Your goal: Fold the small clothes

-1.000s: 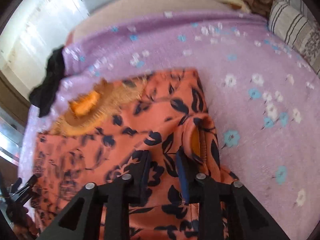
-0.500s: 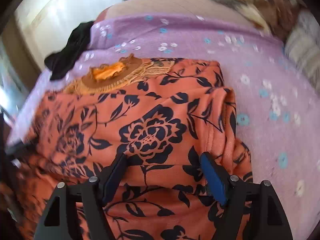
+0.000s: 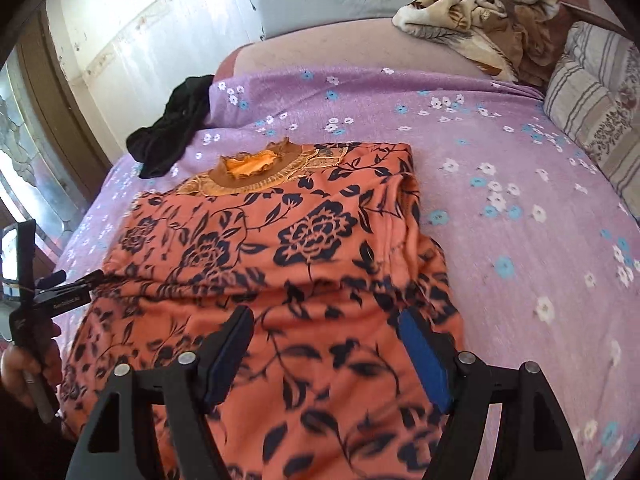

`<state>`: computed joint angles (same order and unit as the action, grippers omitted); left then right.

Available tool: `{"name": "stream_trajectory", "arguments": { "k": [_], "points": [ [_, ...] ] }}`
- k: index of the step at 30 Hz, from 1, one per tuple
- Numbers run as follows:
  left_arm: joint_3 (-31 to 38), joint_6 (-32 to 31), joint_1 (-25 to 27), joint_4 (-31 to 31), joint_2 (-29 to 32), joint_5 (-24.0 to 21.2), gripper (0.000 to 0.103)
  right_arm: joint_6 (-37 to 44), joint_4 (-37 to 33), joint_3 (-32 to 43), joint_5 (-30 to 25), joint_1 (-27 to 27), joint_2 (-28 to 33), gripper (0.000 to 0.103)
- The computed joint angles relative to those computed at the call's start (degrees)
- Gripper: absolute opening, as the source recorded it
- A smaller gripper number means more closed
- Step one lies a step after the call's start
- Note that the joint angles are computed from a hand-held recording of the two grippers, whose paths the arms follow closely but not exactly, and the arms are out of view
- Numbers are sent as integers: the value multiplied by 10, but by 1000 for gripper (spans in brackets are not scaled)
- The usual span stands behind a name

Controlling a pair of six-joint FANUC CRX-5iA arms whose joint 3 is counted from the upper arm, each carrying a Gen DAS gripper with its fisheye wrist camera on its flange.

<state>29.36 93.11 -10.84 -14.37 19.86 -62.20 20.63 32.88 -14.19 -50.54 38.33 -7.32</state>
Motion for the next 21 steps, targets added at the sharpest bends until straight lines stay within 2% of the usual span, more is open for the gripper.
{"name": "stream_trajectory", "arguments": {
  "k": [4, 8, 11, 14, 17, 21],
  "points": [
    [-82, 14, -2, -14, -59, -6, 103, -27, -8, -35, 9, 18, -48, 78],
    [-154, 9, -3, 6, -113, -7, 103, -42, -33, -55, 14, 36, -71, 78],
    [-185, 8, -17, -17, -147, -8, 103, -43, -45, -65, 18, 45, -87, 78],
    [-198, -5, -2, -4, -168, -23, 103, -31, -63, -68, 6, 42, -113, 78],
    [-197, -11, 36, 40, -173, -56, 103, 22, -155, -54, -21, 0, -142, 78],
    [-186, -9, 89, 110, -156, -109, 103, 93, -346, -27, -56, -117, -151, 79]
  ]
}}
